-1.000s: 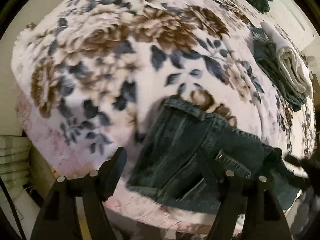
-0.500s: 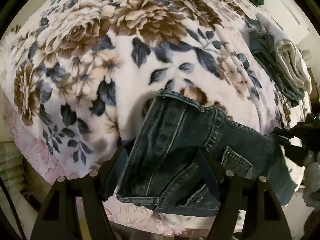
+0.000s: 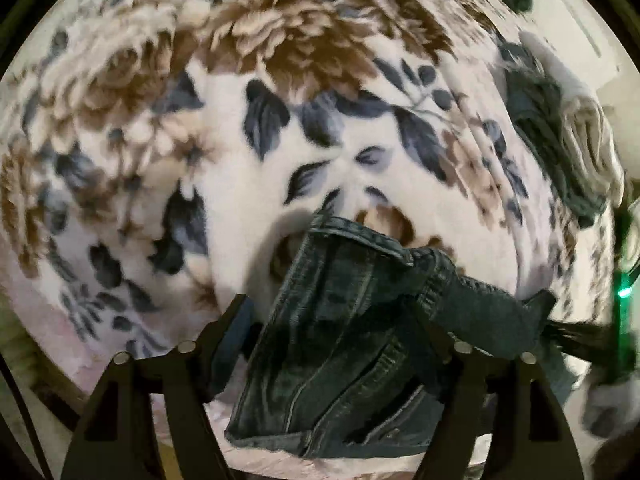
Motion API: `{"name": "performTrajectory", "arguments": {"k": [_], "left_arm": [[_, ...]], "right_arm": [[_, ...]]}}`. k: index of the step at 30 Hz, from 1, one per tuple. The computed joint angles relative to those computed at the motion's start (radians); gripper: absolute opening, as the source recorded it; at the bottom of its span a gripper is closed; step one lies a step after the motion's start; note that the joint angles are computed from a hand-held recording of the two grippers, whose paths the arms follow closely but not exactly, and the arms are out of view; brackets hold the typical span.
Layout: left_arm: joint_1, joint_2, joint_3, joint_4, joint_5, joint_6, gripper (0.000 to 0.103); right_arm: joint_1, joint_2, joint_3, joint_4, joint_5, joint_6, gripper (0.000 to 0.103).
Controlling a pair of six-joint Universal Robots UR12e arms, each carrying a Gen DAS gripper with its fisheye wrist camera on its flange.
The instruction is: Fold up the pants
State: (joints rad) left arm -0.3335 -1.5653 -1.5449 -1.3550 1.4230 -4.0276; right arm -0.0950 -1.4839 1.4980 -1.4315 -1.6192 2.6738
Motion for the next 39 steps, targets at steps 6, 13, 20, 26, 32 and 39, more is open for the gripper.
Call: {"name": "performTrajectory", "arguments": {"k": [6,13,20,26,32,39], "left_arm": [[0.049,0.076,-0.097,0.131,-0.106,-0.071,0.076],[0.099,0.104,-0.226,0.289,-0.268,-0.139,0.081],[0.123,0.103,-0.252,0.347,-0.345,-0.055,0.074],[0.037,0.066,-0.121,0.111,-0.030,0.078,0.014],[-0.002,0.021,-0.004,-0.019,0.082,0.087,0.015],[-0.148,-0.127,0.286,-0.171,0.204,0.088,0.079]], "right_arm": [[-0.083,-0.022,-0.025,0.067,0.168,0.129,0.038],[-0.192,-0.138,0.069,0.094,0.365,0.272,0.063],[-0.208,-0.243,0.228,0.083,0.420,0.451,0.063],[-0.234,-0.305,0.311,0.040,0.394,0.523,0.063],[-0.328,-0.343,0.340,0.044,0.471,0.507,0.063],[-0.532,-0.366,0.298,0.041,0.501,0.377,0.063]]}}
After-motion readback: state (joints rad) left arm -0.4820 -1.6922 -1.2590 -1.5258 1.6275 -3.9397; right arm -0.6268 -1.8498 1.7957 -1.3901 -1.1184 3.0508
